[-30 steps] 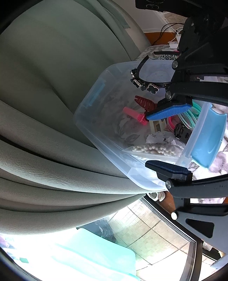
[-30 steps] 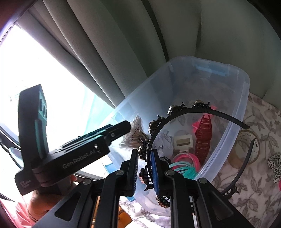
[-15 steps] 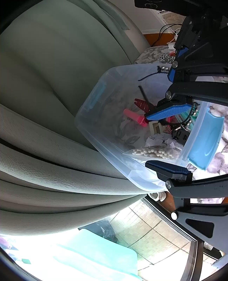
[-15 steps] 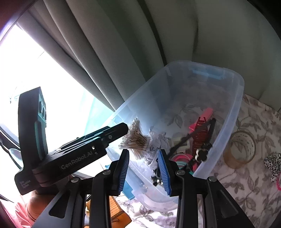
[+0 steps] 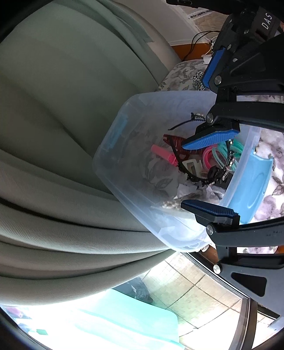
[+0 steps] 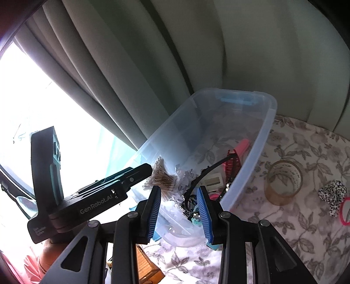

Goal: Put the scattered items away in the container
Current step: 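Withdraw both grippers from the clear box back toward the remaining items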

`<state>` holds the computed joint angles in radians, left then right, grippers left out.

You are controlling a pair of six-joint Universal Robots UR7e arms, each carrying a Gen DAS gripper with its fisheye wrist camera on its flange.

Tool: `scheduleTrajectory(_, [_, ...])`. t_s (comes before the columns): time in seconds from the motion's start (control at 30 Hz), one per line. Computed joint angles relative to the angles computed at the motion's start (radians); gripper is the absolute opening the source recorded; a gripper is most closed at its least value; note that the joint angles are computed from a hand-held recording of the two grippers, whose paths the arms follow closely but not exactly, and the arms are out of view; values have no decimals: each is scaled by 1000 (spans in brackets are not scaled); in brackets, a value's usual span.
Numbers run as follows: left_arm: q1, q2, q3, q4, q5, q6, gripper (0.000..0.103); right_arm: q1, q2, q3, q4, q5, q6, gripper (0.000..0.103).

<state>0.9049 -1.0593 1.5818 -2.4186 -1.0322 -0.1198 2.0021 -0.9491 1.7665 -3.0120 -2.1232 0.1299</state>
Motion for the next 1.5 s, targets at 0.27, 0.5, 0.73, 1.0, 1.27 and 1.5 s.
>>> scheduleTrajectory(0.27, [-41,-8,27,-14,6,21,49,5,-69,89,-83,-20,23,38])
scheduleTrajectory(0.5, [-88,-10,54,-17,9,46,50,10,-138,185,-191,-60,42,38])
scheduleTrajectory(0.73, [-144,-12,94,-19,12,72,50,5,-204,289,-299,-76,64,38])
scheduleTrajectory(1.0, [-194,-18,160,-60,-12,67,50,-3,-268,390,-391,-89,98,37])
scheduleTrajectory(1.27, [-199,-16,227,-122,-58,75,50,-4,-298,450,-462,-111,138,37])
scheduleTrajectory(1.5, [-199,-21,293,-169,-50,91,50,-1,-296,469,-464,-119,161,37])
